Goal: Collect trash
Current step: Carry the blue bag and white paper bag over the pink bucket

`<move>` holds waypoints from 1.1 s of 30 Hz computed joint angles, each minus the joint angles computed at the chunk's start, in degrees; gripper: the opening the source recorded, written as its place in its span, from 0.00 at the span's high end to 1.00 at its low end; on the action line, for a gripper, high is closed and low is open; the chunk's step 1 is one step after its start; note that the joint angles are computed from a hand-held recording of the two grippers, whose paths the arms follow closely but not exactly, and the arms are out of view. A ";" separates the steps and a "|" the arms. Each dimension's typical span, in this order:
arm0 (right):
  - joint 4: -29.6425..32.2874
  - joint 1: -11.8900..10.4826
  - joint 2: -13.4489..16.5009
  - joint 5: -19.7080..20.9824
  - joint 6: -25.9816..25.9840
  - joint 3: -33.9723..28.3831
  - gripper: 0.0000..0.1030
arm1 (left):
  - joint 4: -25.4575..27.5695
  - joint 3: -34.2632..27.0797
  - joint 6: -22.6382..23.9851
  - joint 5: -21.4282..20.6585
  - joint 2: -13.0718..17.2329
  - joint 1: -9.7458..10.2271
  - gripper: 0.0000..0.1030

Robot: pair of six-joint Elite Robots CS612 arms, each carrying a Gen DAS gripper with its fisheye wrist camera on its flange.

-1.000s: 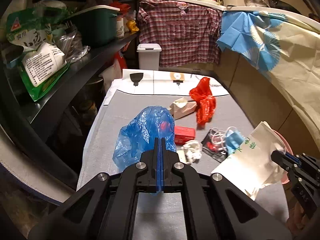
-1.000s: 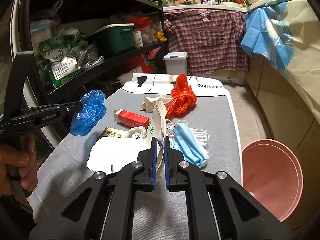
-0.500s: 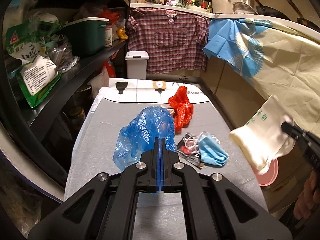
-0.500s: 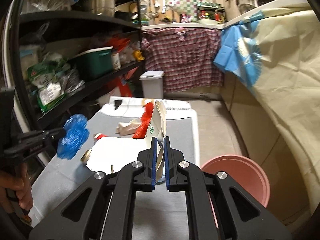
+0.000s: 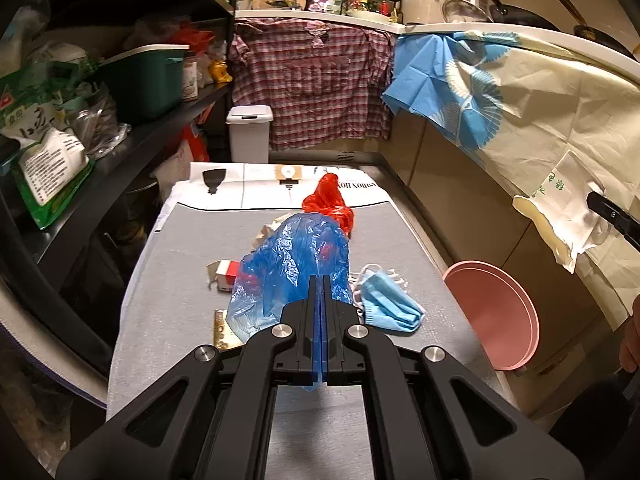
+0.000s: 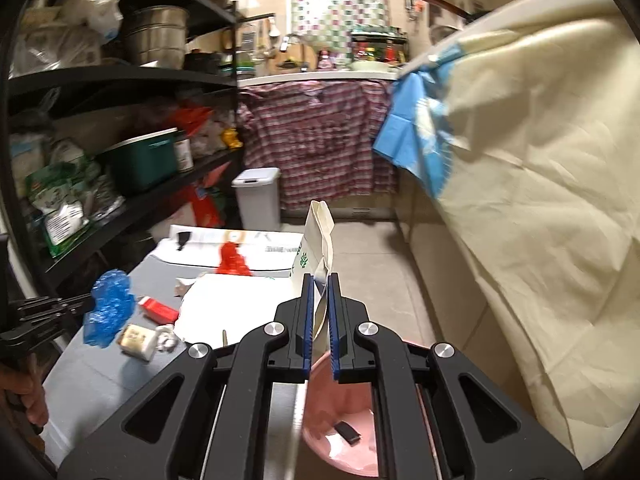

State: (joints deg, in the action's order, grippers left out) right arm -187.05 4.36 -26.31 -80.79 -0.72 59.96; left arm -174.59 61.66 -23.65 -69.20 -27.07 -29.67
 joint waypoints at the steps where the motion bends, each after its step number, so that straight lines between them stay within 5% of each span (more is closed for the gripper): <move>1: -0.10 -0.18 0.09 -0.28 0.23 0.04 0.93 | 0.13 -0.24 0.11 -0.10 0.11 -0.05 1.00; 33: 3.72 -2.83 2.73 -7.86 4.93 -1.16 0.93 | 6.74 -16.83 6.11 -8.14 8.30 -2.61 1.00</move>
